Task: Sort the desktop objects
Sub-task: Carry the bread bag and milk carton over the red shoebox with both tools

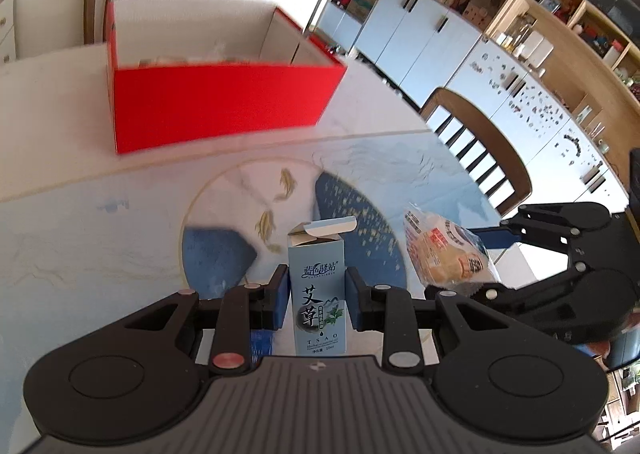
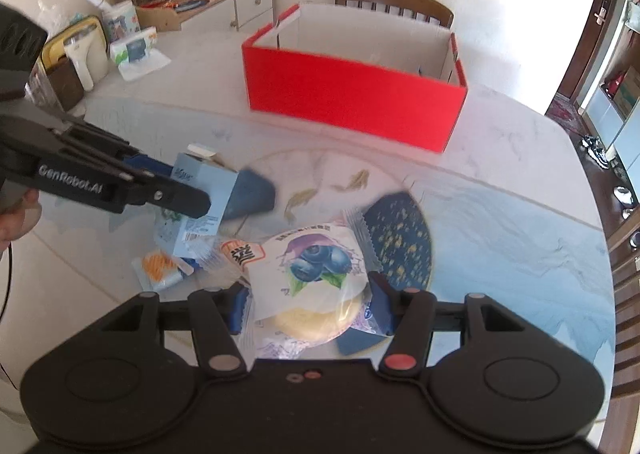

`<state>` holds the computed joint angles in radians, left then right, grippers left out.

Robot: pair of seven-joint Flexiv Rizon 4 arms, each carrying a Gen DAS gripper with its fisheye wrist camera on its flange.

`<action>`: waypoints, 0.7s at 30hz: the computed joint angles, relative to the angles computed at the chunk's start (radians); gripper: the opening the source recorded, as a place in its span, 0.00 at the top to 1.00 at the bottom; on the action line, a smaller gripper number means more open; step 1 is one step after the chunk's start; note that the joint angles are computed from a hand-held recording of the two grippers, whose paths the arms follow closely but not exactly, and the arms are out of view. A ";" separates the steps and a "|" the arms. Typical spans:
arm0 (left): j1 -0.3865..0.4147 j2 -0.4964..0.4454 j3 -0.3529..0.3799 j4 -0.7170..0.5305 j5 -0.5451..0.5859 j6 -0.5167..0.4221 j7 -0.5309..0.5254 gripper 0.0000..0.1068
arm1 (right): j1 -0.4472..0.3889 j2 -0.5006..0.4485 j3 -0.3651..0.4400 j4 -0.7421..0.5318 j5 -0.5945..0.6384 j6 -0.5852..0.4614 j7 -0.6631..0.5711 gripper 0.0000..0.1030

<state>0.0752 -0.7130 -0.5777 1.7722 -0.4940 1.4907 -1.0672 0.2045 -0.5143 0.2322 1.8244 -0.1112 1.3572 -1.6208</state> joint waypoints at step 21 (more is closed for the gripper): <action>-0.142 -0.045 0.202 -0.320 0.019 -0.097 -0.024 0.74 | -0.033 -0.172 0.026 -0.490 0.109 -0.188 -0.189 0.45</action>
